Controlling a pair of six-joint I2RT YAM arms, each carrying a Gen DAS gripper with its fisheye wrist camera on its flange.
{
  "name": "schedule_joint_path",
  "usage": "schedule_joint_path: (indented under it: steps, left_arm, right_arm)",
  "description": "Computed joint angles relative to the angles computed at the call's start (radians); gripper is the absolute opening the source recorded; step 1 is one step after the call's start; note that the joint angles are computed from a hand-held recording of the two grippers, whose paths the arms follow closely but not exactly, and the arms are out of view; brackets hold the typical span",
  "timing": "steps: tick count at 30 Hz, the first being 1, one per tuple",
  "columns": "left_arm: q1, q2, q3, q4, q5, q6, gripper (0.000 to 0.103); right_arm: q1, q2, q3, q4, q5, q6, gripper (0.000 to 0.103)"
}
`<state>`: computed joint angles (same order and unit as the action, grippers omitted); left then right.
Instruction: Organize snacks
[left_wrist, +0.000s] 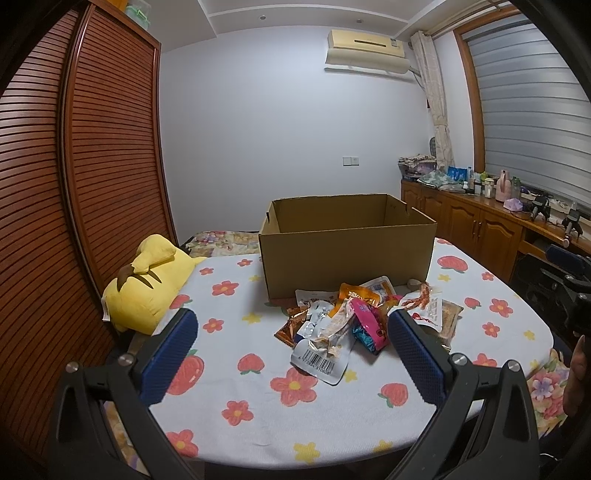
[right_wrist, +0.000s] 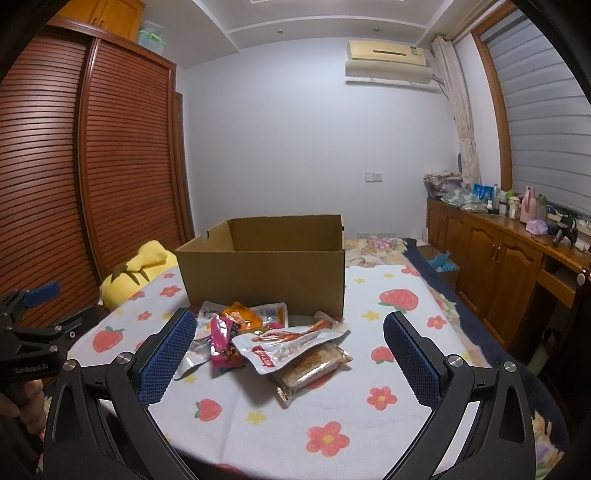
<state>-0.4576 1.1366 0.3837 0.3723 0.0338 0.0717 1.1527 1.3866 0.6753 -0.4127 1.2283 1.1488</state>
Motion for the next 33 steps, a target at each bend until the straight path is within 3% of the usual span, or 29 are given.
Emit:
schedule_joint_path:
  steps: [33]
  left_arm:
    - [-0.015, -0.063, -0.003, -0.055, 0.002, 0.000, 0.103]
  right_arm:
    - [0.003, -0.007, -0.005, -0.003, 0.002, 0.003, 0.103]
